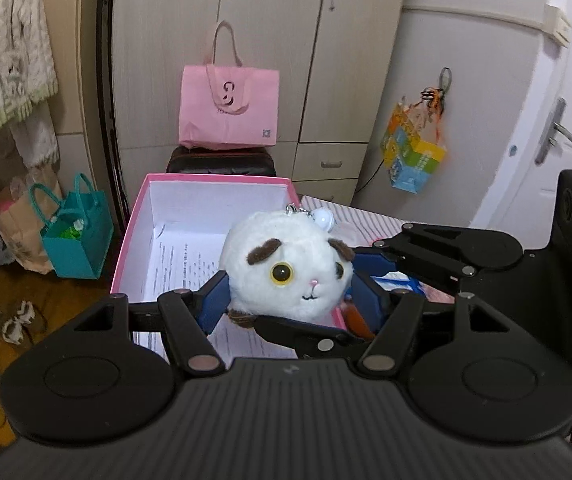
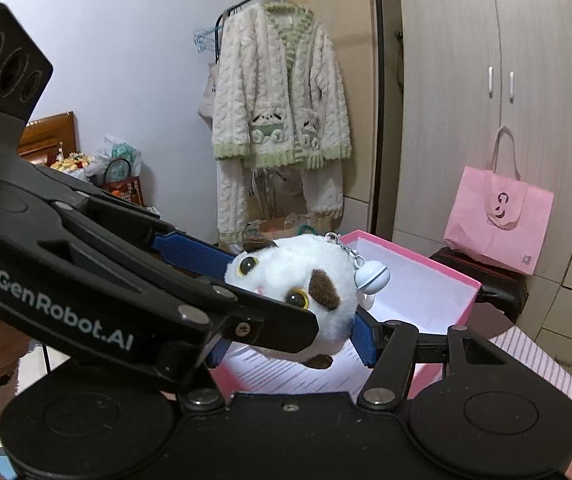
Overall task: Organize soft objects
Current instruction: 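Lift the plush cat and lower it into the pink shoebox, then open the left tool and move it toward the purple plush toy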
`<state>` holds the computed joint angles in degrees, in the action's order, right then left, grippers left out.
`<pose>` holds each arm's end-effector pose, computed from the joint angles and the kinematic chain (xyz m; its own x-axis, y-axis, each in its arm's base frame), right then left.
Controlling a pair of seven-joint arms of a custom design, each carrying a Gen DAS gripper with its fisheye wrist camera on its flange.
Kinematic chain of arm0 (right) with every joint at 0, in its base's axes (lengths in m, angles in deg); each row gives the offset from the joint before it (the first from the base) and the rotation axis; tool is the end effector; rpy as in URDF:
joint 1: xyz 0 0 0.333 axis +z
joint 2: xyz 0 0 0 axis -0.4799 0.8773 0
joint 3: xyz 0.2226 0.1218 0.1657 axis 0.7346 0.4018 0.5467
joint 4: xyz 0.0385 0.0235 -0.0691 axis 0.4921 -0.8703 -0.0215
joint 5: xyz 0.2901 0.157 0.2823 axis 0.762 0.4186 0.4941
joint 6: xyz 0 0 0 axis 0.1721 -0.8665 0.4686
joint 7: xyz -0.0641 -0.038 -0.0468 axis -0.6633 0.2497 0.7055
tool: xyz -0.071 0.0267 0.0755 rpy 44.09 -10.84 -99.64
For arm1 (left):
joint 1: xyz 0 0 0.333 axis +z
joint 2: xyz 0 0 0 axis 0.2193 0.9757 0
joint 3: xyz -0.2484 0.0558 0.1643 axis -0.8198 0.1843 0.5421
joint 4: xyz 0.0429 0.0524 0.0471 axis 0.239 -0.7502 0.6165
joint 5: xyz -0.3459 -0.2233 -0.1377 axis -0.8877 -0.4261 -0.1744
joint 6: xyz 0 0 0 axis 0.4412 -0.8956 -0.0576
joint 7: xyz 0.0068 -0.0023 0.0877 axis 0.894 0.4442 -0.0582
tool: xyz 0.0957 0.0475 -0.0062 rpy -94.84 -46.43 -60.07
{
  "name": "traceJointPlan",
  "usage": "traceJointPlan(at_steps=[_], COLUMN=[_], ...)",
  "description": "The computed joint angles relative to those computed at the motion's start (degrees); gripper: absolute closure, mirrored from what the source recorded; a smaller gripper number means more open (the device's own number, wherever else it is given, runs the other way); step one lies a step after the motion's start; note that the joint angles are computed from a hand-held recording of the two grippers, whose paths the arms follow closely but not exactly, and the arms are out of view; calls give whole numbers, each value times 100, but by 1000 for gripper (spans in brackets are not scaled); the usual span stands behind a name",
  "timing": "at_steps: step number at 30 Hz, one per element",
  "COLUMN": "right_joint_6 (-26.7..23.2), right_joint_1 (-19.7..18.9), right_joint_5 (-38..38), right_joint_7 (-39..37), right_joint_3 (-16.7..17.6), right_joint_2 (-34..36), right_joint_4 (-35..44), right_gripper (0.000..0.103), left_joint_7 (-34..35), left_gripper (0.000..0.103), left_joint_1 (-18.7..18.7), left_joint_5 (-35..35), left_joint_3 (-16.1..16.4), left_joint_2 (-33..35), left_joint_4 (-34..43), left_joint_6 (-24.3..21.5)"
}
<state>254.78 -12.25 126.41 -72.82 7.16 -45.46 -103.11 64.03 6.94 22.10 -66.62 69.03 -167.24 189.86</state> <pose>0.6293 0.2192 0.4255 0.6244 -0.7807 -0.0268 -0.3614 -0.2583 -0.8959 0.6330 -0.2518 0.4601 -0.3755 -0.9125 0.1622 -0.5910 0.1009 -0.8003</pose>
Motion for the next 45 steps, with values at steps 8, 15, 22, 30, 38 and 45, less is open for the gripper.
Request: traceJointPlan(at_steps=[8, 15, 22, 30, 38, 45], right_joint_6=[219, 35, 92, 110, 370, 503], right_joint_1=[-42, 37, 602, 564, -212, -757], right_joint_5=[-1643, -3234, -5088, -5949, -5963, -5232], right_joint_7=[1181, 2645, 4374, 5262, 5196, 4509], right_joint_3=[51, -181, -941, -971, -33, 647], right_joint_2=[1321, 1920, 2097, 1436, 550, -244], right_joint_4=[1303, 1858, 1871, 1080, 43, -801], right_gripper=[38, 38, 26, 22, 20, 19], left_joint_7=[-623, -930, -1959, -1917, -1319, -350], left_gripper=[39, 39, 34, 27, 19, 17], left_joint_1=[-78, -77, -775, -423, -174, 59], left_joint_5=[604, 818, 1884, 2225, 1921, 914], left_joint_3=[283, 332, 1244, 888, 505, 19], left_joint_2=[1232, 1880, 1906, 1255, 256, -505], left_joint_4=[1352, 2099, 2231, 1365, 145, -685], left_joint_6=[-434, -889, -1022, -644, -68, 21])
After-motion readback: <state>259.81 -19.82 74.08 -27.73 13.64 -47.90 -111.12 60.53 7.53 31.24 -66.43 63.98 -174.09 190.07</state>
